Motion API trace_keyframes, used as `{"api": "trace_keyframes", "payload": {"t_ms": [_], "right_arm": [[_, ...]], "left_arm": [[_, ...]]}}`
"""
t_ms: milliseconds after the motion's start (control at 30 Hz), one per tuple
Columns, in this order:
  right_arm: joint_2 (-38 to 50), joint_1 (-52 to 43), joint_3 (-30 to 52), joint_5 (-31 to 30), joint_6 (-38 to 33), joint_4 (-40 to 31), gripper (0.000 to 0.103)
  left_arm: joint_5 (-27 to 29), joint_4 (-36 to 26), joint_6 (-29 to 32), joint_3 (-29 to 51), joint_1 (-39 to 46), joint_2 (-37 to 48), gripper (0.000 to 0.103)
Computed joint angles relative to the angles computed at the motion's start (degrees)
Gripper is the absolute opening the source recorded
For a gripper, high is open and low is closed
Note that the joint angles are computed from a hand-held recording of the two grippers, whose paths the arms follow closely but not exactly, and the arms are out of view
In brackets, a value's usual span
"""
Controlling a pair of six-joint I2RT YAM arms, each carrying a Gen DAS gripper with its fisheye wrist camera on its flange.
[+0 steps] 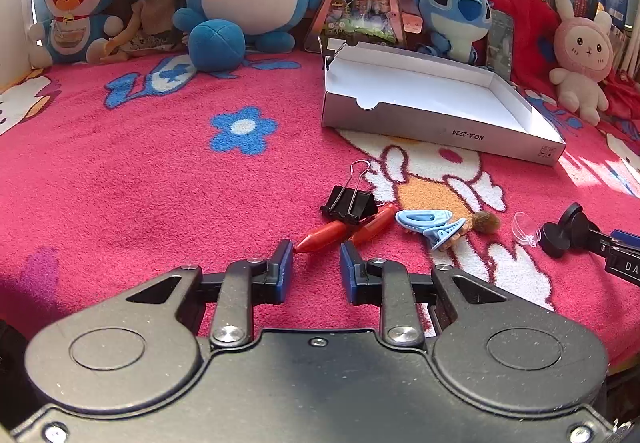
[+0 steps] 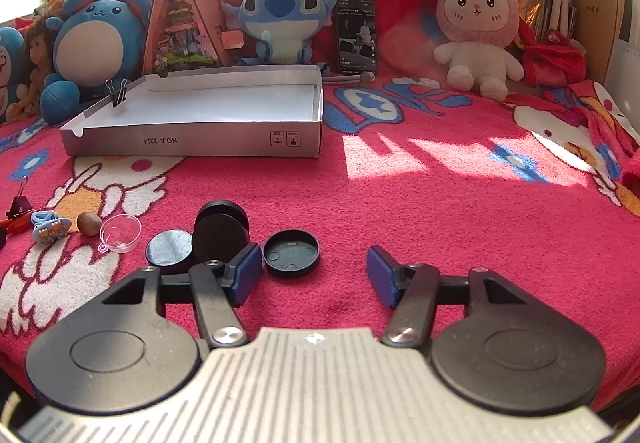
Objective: Organize rigid objects
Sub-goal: 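Move the left gripper toward the red crayons beside the black binder clip, then grasp a red crayon with the left gripper while the right gripper grasps a black lid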
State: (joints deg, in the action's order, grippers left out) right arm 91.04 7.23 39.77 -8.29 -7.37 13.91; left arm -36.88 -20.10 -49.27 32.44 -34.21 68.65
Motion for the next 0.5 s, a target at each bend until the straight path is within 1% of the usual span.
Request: {"api": "trace_keyframes", "payload": {"t_ms": [233, 400, 433, 467, 500], "right_arm": [[0.09, -0.07, -0.14, -0.19, 0.27, 0.26, 0.070], [-0.03, -0.17, -0.31, -0.24, 0.34, 0.50, 0.070], [-0.03, -0.20, -0.28, -0.29, 0.25, 0.46, 0.070], [-0.06, -0.18, -0.26, -0.27, 0.23, 0.40, 0.070], [-0.07, -0.14, -0.24, -0.22, 0.23, 0.35, 0.070]], "left_arm": [[-2.30, -1.32, 0.84, -0.55, 1.81, -0.69, 0.026], [-2.56, 1.54, 4.34, -0.66, 4.06, 0.41, 0.029], [-2.20, 2.42, 5.19, -1.12, 4.19, -0.20, 0.032], [-1.37, 3.83, 6.71, -1.90, 4.37, -1.37, 0.041], [-1.09, 4.91, 7.80, -2.54, 4.17, -2.28, 0.046]]}}
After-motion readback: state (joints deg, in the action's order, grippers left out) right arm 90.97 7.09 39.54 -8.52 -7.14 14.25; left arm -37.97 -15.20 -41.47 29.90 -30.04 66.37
